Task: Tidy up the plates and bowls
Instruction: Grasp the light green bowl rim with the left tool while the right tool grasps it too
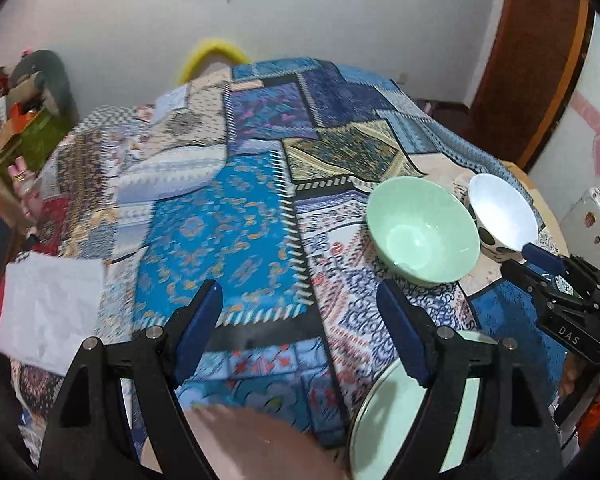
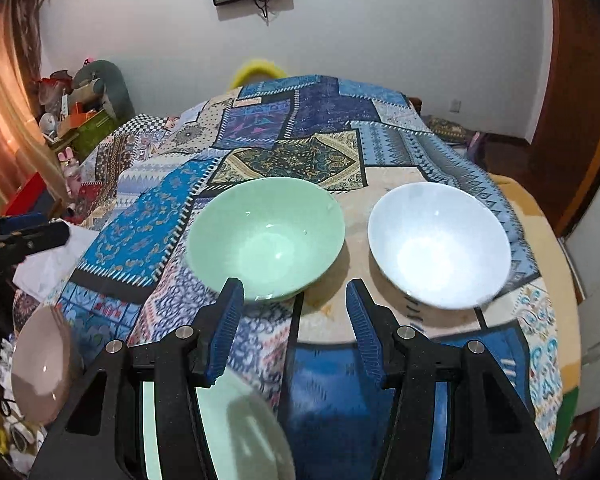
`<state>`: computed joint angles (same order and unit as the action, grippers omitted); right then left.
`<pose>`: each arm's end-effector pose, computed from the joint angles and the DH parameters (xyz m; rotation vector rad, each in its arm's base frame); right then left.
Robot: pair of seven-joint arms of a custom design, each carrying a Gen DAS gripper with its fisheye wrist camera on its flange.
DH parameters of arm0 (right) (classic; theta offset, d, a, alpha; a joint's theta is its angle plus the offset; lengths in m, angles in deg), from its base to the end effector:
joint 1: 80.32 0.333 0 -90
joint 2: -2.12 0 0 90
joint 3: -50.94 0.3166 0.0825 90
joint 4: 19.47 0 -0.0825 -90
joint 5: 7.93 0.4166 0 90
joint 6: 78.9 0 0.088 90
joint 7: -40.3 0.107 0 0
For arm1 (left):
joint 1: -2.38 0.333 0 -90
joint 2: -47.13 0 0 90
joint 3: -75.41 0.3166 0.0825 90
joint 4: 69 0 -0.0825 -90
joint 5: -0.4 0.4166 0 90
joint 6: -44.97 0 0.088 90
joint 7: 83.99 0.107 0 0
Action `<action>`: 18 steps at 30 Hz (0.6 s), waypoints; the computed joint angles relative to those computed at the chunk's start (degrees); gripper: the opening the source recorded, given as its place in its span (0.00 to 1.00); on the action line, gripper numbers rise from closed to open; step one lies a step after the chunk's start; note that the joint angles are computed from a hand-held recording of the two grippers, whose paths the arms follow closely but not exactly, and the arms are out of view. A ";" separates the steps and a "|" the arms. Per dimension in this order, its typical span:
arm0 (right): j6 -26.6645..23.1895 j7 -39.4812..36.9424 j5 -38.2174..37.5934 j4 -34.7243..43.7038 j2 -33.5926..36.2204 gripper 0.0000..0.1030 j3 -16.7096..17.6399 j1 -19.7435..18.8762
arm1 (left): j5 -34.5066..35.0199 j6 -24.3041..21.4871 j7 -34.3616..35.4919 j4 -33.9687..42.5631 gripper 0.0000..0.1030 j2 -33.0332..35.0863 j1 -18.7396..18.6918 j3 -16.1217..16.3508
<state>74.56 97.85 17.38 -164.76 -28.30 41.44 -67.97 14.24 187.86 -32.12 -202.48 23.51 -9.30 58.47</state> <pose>0.4597 0.0050 0.5115 -1.9431 1.4651 -0.4416 0.4362 -0.2539 0.5407 -1.8769 1.8698 -0.6444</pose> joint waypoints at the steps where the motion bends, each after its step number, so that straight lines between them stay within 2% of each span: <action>1: -0.28 -0.07 0.14 0.61 0.80 0.48 -0.20 0.13 | -0.53 0.24 0.81 1.16 0.77 1.89 -0.20 0.30; 9: -5.36 -2.76 6.53 5.80 7.21 0.48 -1.65 0.51 | -2.50 0.77 6.11 9.01 0.77 13.91 -1.35 1.76; 15: -3.25 -3.90 9.58 5.51 8.61 0.46 0.13 -0.59 | -2.57 0.79 7.86 12.72 0.76 19.14 -2.18 2.33; 18: -4.27 -2.64 9.78 6.98 10.61 0.42 0.52 -1.38 | -1.53 -0.21 8.60 14.67 0.72 21.49 -2.57 2.46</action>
